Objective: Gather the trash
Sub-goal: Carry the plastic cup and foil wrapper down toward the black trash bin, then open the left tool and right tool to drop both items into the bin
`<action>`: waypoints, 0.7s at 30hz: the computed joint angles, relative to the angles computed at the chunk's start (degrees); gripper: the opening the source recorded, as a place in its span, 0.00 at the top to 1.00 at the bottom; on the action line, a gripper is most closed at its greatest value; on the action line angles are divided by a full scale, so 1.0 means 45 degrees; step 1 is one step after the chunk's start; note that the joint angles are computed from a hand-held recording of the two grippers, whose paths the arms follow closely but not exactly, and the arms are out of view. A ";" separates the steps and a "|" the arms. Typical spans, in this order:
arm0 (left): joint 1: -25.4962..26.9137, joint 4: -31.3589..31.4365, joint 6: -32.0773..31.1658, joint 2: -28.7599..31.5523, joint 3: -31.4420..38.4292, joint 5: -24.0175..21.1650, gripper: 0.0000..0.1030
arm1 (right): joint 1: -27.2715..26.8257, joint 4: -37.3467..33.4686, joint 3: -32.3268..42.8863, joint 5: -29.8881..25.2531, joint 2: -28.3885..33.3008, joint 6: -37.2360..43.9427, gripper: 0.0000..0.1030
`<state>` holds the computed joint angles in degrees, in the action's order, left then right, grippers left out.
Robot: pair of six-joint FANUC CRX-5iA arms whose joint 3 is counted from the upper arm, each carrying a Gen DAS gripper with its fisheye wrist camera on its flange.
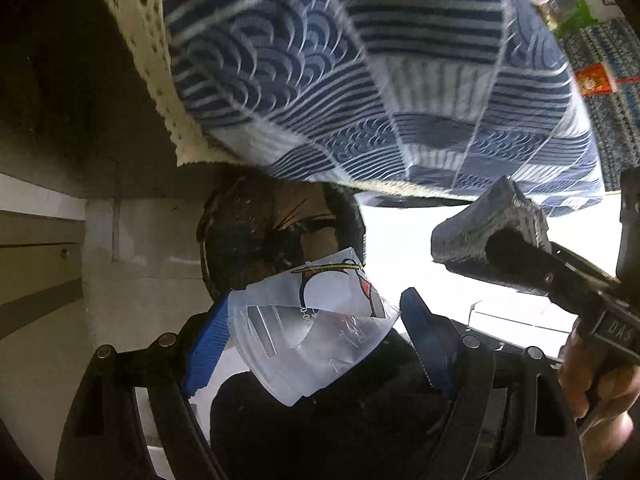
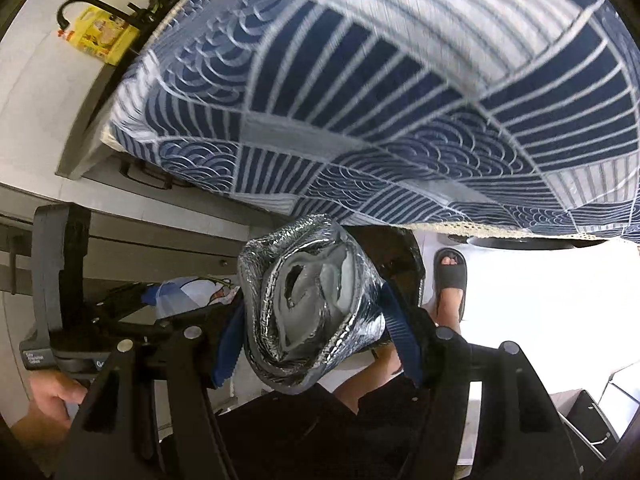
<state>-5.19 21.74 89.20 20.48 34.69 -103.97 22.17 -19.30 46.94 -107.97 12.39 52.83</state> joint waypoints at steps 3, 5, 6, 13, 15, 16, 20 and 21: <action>-0.0083 -0.0227 -0.0043 -0.0037 -0.0316 0.0032 0.22 | -0.0077 -0.0179 -0.0332 0.0075 -0.0017 -0.0030 0.38; -0.0069 -0.0201 -0.0035 -0.0099 -0.0660 0.0156 0.22 | -0.0165 -0.0367 -0.0498 0.0126 -0.0012 -0.0086 0.38; -0.0059 -0.0203 -0.0041 -0.0126 -0.0790 0.0214 0.22 | -0.0212 -0.0464 -0.0589 0.0188 -0.0019 -0.0071 0.38; -0.0020 -0.0394 0.0012 -0.0237 -0.1272 0.0372 0.22 | -0.0300 -0.0782 -0.0675 0.0347 0.0138 0.0030 0.38; -0.0015 -0.0425 0.0079 -0.0267 -0.1330 0.0396 0.22 | -0.0311 -0.0822 -0.0614 0.0351 0.0197 0.0003 0.37; 0.0011 -0.0350 0.0145 -0.0268 -0.1388 0.0410 0.22 | -0.0365 -0.0944 -0.0604 0.0392 0.0203 -0.0033 0.36; 0.0043 -0.0216 0.0273 -0.0294 -0.1590 0.0567 0.06 | -0.0660 -0.1342 -0.0601 0.0545 0.0167 -0.0506 0.22; 0.0029 -0.0285 0.0269 -0.0316 -0.1571 0.0616 0.06 | -0.0701 -0.1401 -0.0516 0.0480 0.0196 -0.0557 0.22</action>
<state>-5.06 20.46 90.41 19.06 27.62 -101.19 19.02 -25.60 44.61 -105.81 13.27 50.32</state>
